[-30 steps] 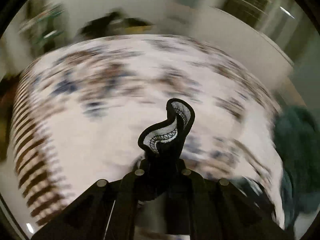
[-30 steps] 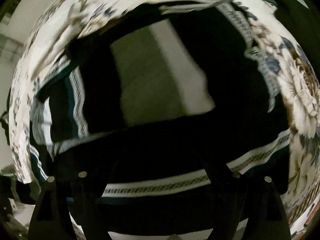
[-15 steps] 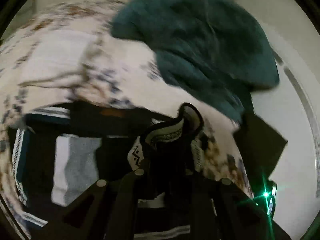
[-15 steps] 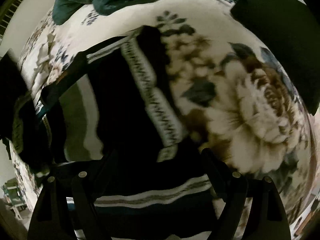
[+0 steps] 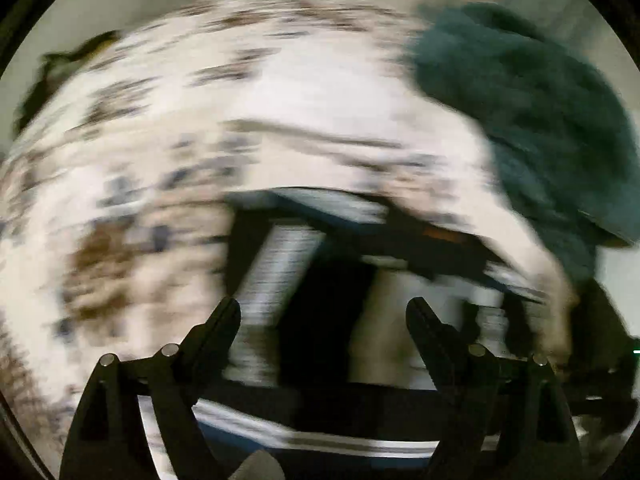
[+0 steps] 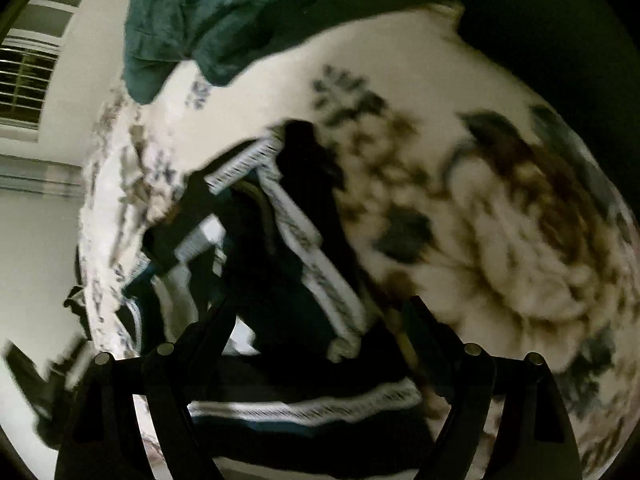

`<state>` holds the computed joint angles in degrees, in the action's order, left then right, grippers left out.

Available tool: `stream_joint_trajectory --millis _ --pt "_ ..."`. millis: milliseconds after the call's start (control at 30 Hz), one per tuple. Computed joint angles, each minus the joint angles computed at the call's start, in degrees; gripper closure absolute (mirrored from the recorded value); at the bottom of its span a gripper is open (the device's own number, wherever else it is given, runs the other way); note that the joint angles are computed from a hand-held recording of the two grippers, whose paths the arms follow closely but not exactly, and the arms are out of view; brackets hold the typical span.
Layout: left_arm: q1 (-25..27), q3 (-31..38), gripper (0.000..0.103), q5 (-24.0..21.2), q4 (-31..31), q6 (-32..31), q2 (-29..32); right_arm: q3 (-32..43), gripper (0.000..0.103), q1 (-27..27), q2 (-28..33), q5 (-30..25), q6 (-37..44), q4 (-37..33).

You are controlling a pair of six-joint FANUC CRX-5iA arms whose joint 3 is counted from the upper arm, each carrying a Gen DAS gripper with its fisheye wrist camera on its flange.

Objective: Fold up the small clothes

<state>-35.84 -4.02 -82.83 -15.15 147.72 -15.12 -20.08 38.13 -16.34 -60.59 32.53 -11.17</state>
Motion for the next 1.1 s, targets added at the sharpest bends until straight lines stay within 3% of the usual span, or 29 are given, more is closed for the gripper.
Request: stream_joint_trajectory --millis 200,233,267,333,433,533,600,667,700,767,900,967,1100 --pt "5.45 -8.60 0.019 -5.30 -1.26 4.63 -7.28 6.29 0.021 -0.10 9.75 3.68 6.89 -3.01" --pt "5.94 -9.62 0.019 -5.35 -1.00 5.46 -8.16 7.31 0.044 0.32 11.49 3.73 7.71 -2.72" --pt "6.63 -10.74 0.019 -4.94 -0.42 6.15 -9.00 8.73 0.095 1.13 13.54 2.48 8.66 -1.75" --pt "7.38 -12.61 0.019 -4.27 0.78 8.02 -10.53 10.85 0.100 3.60 16.44 -1.15 6.84 3.19" --pt "7.58 -14.53 0.019 -2.63 2.26 9.27 -11.50 8.10 0.100 7.85 13.37 -0.92 0.87 12.87" --pt "8.39 -16.04 0.019 -0.95 3.31 8.25 -11.89 5.91 0.100 9.10 9.69 -3.74 -4.21 17.39" --pt "9.79 -16.66 0.019 0.19 4.21 7.02 -11.96 5.65 0.100 8.57 9.36 -6.60 -4.37 17.81" --pt "9.87 -17.35 0.019 1.75 5.18 6.39 -11.49 7.80 0.100 6.15 11.58 -11.13 0.12 12.86" --pt "9.38 -17.48 0.019 2.49 5.34 6.16 -10.90 9.64 0.097 4.91 13.52 -13.59 2.51 10.12" --pt "8.34 -17.20 0.019 3.05 5.05 6.02 -9.73 13.37 0.071 4.07 17.15 -18.92 5.12 8.19" --pt "7.40 -17.71 0.019 4.89 5.04 5.41 -8.02 15.68 0.061 7.95 16.12 -15.61 2.48 13.79" --pt "7.44 -18.64 0.019 6.03 5.46 4.68 -7.46 20.25 0.047 9.37 18.60 -12.32 7.29 11.93" --pt "5.89 -18.80 0.019 5.53 4.18 5.20 -5.54 38.33 0.046 10.76 33.07 -13.54 26.41 0.30"
